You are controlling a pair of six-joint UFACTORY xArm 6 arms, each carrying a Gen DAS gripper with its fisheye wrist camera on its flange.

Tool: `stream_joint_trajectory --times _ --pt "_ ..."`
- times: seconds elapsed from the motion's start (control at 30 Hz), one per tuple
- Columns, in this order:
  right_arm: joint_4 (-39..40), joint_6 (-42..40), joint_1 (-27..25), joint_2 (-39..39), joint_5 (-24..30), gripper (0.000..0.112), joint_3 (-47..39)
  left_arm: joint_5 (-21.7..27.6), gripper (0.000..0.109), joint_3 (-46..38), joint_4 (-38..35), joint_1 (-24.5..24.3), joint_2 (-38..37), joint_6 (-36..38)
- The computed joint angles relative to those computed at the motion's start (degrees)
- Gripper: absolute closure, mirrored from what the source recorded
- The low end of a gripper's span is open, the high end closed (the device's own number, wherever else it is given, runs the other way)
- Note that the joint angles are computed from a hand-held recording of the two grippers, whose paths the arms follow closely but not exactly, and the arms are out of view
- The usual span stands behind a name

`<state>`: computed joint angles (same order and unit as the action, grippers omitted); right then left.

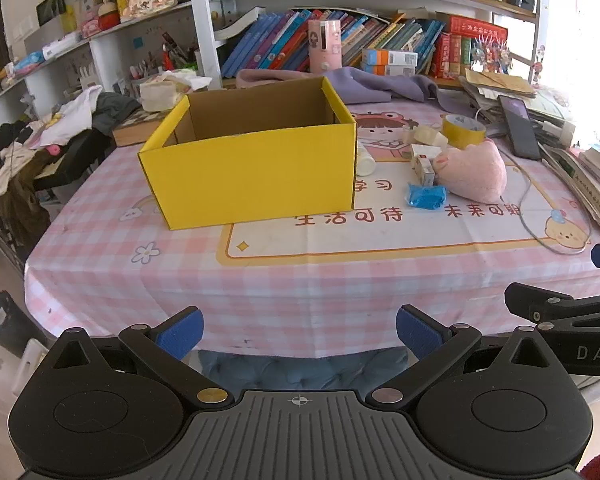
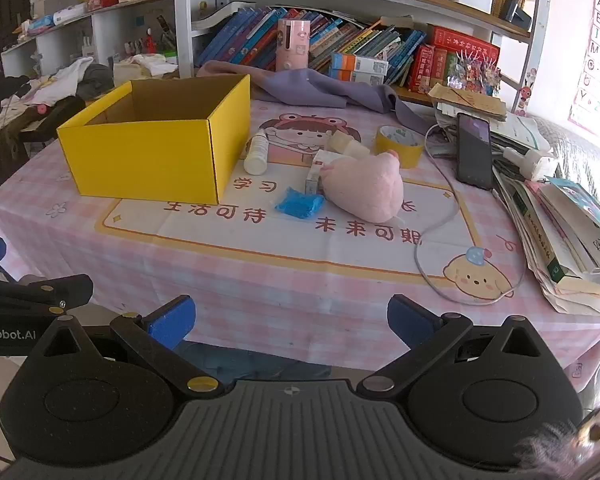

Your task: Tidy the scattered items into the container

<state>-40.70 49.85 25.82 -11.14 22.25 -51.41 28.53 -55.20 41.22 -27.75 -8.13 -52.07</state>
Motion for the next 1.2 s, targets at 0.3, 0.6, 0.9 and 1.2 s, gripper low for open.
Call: stream_joint_trajectory --times 0.3,0.6,0.9,1.2 --pt "0.13 -0.15 0.03 -0.10 -0.05 0.009 0.10 0.02 0.006 -0.56 -1.54 0.18 0.59 0.45" --pt "-0.02 0.05 0.08 -0.25 0.11 0.009 0.14 -0.31 0.006 -0.19 -0.87 0.38 0.14 -0.19" --pt "0.28 -0.16 0.33 -0.50 0.49 0.009 0.03 -0.70 0.006 0.18 -0.84 0.65 -0.17 -0.48" --pt "0.37 -0.49 -0.19 -0.35 -0.08 0.009 0.30 -1.71 0.006 0.62 -1.41 0.75 -0.45 -0.37"
